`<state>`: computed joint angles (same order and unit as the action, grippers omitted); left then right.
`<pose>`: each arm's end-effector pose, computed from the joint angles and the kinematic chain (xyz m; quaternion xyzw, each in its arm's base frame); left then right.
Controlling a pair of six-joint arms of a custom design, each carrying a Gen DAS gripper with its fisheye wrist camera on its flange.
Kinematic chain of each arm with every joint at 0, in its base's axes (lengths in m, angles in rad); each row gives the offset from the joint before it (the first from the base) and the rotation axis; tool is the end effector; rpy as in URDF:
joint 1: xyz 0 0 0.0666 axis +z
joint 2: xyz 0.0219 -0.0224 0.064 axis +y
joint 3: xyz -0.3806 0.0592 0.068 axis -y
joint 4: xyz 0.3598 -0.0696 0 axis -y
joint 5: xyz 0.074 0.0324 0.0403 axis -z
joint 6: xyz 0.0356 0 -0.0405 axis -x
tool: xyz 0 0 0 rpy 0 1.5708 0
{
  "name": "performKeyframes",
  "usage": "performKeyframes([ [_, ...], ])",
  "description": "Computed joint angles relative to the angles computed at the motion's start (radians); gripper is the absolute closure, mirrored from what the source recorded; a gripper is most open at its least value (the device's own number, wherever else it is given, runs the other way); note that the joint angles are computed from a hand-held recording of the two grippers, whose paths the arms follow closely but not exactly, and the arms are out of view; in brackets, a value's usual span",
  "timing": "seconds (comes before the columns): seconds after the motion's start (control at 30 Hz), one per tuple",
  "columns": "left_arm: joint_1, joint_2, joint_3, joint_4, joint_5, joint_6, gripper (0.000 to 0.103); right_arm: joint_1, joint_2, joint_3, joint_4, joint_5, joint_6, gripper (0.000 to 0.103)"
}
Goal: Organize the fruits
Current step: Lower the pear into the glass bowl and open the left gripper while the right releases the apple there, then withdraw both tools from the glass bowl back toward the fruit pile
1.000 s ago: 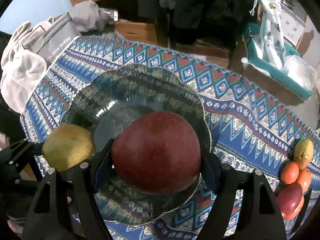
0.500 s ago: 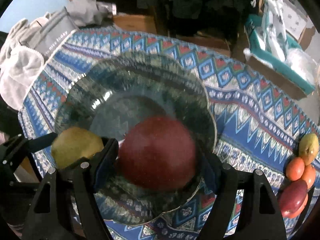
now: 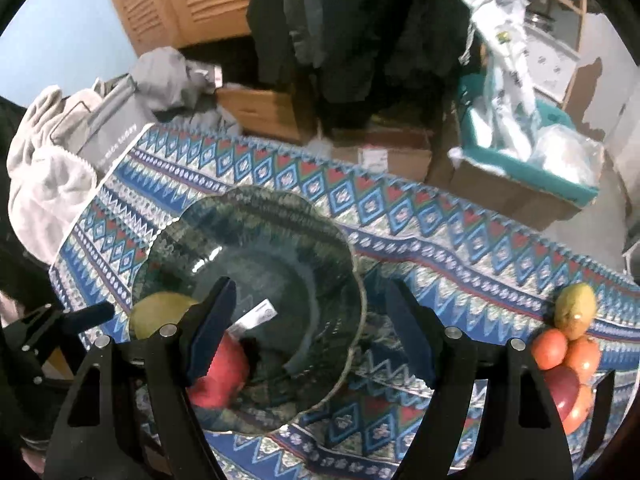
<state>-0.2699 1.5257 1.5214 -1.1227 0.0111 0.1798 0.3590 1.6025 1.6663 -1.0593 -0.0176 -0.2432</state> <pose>0.4618 -0.1286 0.4133 0.0452 0.9744 -0.0543 0.2133 0.4872 0.1831 0.4397 -0.0580 0.9571 0.0922 0.2684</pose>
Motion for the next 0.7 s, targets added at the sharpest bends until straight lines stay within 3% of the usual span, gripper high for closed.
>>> performKeyframes([
  [0.37, -0.047, -0.045, 0.024, 0.045, -0.026, -0.010, 0.025, 0.000, -0.108, -0.029, 0.051, 0.136, 0.027, 0.025],
  [0.7, -0.088, -0.073, 0.042, 0.068, -0.030, -0.008, 0.025, -0.014, -0.215, -0.065, 0.076, 0.189, 0.053, 0.025],
])
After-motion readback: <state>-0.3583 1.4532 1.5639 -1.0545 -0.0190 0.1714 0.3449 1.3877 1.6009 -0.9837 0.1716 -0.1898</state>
